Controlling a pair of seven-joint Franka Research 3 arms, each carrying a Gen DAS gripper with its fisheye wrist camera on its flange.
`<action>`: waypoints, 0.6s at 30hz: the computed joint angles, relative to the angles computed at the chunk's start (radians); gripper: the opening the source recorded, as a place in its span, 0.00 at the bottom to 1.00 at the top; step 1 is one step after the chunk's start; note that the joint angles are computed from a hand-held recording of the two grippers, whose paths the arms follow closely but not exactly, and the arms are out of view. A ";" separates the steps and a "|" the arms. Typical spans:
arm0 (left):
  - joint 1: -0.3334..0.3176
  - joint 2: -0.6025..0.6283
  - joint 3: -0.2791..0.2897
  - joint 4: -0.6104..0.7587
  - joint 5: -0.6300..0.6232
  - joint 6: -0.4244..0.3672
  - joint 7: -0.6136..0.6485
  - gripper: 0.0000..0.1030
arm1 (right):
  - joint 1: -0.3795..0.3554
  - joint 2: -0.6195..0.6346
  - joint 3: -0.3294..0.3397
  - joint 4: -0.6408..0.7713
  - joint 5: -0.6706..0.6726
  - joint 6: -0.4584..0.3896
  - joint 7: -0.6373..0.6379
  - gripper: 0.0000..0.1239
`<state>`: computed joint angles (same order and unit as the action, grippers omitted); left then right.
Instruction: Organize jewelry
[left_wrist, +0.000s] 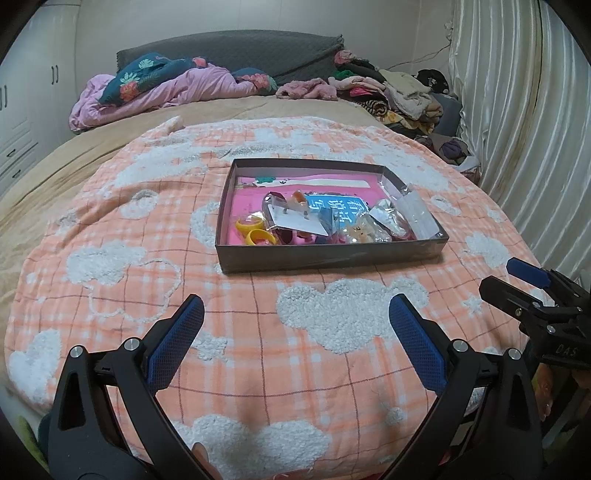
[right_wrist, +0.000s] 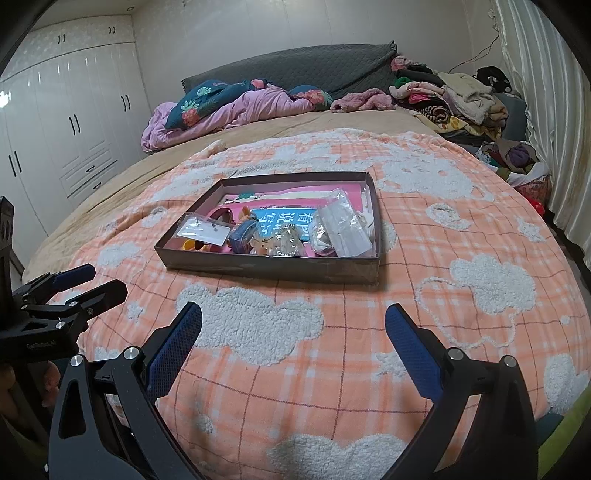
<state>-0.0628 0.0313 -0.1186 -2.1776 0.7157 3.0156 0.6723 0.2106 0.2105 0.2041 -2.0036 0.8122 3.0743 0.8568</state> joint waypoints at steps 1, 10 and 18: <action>0.000 0.000 0.001 0.000 0.002 0.000 -0.002 0.91 | -0.001 -0.001 0.000 0.000 0.001 -0.001 -0.001 0.80; 0.004 -0.011 -0.001 -0.005 0.005 -0.007 -0.006 0.91 | 0.000 -0.002 -0.001 -0.001 0.001 0.000 -0.001 0.80; 0.009 -0.021 -0.005 -0.013 -0.026 -0.010 0.013 0.91 | 0.000 -0.002 0.000 -0.001 0.008 0.002 -0.008 0.80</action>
